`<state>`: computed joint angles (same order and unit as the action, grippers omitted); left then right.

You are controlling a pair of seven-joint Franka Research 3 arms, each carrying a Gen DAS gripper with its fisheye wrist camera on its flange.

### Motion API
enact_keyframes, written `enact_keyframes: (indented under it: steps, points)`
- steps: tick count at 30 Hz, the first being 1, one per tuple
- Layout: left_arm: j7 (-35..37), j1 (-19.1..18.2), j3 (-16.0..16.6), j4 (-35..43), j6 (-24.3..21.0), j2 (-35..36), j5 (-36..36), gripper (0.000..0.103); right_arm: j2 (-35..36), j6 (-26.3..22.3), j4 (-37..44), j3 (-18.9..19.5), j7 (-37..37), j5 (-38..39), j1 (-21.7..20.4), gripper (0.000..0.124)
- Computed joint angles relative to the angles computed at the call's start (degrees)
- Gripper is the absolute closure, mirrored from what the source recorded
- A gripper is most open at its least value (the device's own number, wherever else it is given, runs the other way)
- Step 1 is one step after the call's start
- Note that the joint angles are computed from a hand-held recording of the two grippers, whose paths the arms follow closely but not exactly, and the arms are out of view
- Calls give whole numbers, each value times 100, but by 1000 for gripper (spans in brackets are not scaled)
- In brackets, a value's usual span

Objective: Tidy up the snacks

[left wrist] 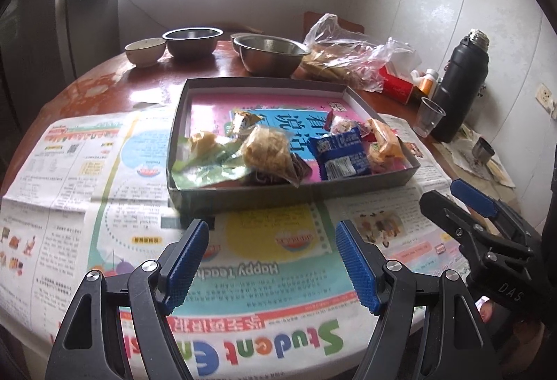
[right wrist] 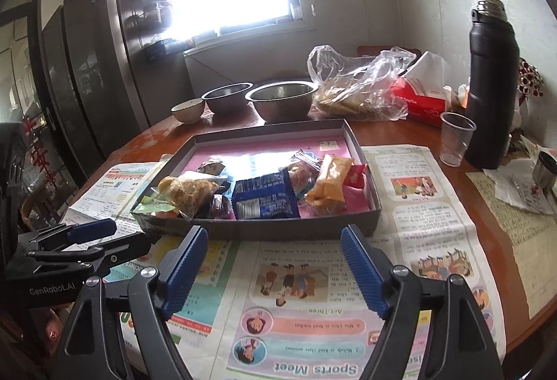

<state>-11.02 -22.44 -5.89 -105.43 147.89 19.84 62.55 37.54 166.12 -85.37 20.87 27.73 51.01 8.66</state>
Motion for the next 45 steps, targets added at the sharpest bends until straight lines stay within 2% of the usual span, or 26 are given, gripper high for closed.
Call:
enact_keyframes:
  steps: [8,13,20,28,45]
  points:
    - [-225,-61,-36,-144,30,-2,-20,26,-233,432,-555,186,-350,306,-139,41]
    - [-375,-97,-22,-215,41,-22,7,26,-309,442,-764,93,-220,218,-82,40]
    - [-358,-89,-58,-251,13,-33,32,26,-347,663,-877,303,-394,373,-231,39]
    - [-294,-124,-68,-216,-137,-36,120,26,-388,745,-934,417,-558,484,-279,39]
    - [-235,-96,-67,-216,-84,-14,49,26,-337,662,-884,224,-220,239,-141,38]
